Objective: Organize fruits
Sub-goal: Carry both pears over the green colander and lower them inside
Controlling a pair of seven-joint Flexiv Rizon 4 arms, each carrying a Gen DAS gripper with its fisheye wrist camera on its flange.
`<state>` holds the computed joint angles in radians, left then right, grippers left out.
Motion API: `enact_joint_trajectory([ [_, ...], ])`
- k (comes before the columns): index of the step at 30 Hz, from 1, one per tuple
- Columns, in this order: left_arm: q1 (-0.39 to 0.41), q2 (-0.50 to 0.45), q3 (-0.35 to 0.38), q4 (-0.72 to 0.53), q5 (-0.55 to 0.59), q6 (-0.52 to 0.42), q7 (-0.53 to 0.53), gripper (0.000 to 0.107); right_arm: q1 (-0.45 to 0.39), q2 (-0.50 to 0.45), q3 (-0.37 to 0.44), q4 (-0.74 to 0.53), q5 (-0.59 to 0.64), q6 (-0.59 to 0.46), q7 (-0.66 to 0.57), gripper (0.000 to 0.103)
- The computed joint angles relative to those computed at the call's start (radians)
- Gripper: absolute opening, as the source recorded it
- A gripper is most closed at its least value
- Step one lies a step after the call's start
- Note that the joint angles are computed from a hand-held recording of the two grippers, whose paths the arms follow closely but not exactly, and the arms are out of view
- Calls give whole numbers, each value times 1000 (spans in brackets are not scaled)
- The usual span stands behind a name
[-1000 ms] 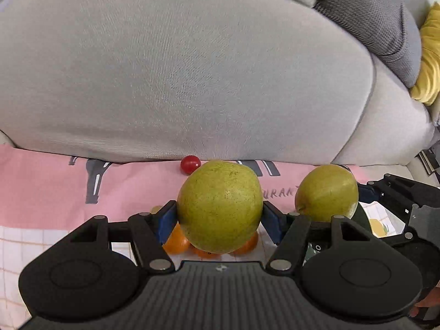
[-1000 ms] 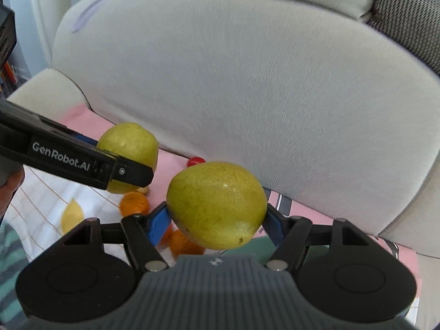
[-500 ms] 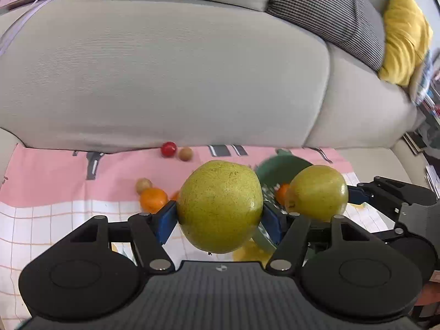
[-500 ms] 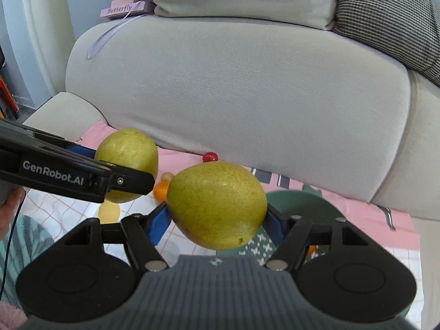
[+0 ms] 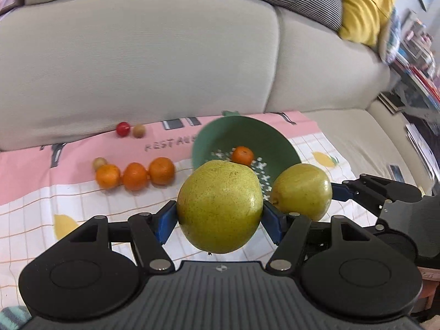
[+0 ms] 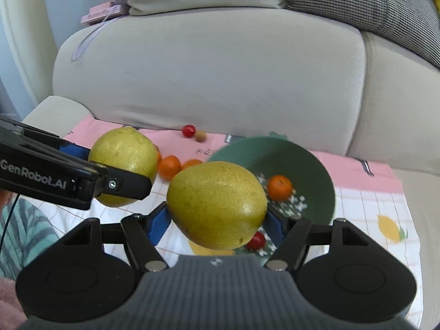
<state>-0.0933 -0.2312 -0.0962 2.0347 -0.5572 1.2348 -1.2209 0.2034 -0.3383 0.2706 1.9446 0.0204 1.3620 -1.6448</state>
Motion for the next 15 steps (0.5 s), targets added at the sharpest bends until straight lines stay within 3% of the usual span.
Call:
enact_joint_trajectory([
  [15,-19,-125,4,-176,142,-131,-31,75,-35,-21,-27,28,-21,69,32,68],
])
